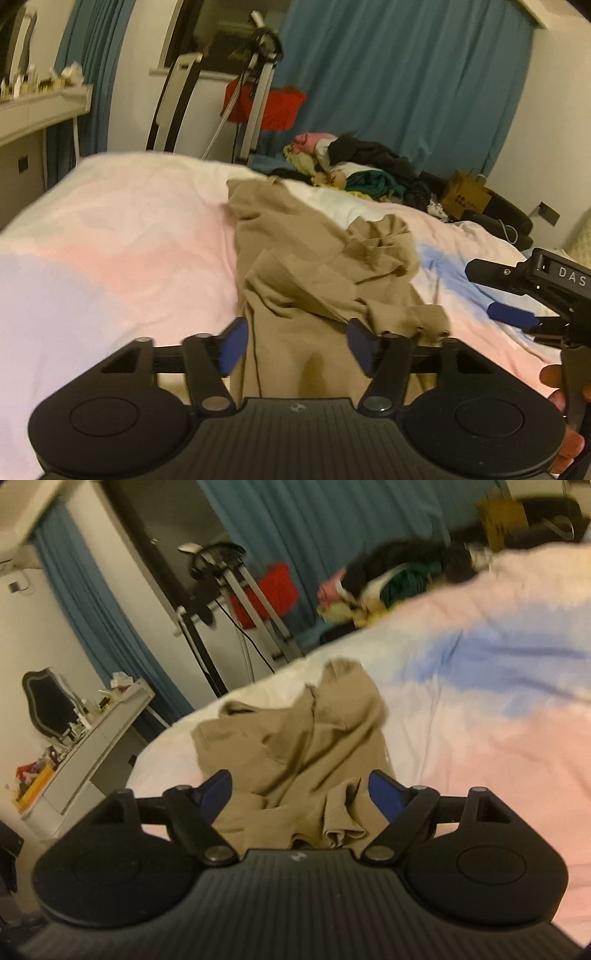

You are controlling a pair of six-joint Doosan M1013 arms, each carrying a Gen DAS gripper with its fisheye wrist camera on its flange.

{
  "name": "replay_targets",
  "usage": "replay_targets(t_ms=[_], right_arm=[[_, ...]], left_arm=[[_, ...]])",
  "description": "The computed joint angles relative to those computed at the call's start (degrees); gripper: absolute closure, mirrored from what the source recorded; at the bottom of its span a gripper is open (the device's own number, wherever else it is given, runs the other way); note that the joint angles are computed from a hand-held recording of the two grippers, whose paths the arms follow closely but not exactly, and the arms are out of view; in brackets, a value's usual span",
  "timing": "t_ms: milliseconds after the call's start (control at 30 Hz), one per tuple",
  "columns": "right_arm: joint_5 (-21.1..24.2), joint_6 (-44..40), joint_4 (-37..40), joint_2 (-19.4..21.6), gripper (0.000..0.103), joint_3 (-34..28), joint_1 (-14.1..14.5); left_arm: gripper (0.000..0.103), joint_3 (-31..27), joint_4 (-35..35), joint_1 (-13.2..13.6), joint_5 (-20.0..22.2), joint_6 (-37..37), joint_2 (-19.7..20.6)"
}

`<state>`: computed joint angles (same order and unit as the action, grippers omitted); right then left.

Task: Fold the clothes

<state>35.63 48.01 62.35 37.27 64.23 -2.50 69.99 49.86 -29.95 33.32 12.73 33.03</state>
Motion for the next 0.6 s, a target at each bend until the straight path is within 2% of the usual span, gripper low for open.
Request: replay_targets(t_ms=[67,200,267,533,600], right_arm=[[-1.2,-3.1,1.9,-2.0,0.02,2.7,-0.3],[-1.0,-5.1,3.4,-5.0,0.02,6.8,-1.0],[0.1,-4.1,3.7,-6.1,0.02,8.3,-1.6],[17.7,18.6,2.5,-3.7,0.019,8.2,-5.0],[20.6,20.8,4.0,-3.1,0.019,8.1,-5.4]], left_arm=[[0.019,1.1,2.8,-0.9,0.6,-1.9,-1.1],[0.014,3.4,2.8,-2.1,0.9,-4.9,-3.0],[0.013,4.5,-0.4,-2.3,0.6,-4.6,-3.8],[0.013,8.1,-22.3,-0.8,-4.3,-0.1,-5.5],[0.013,8.3,-26.5,-0.4,-5.6,1.8,-5.4]])
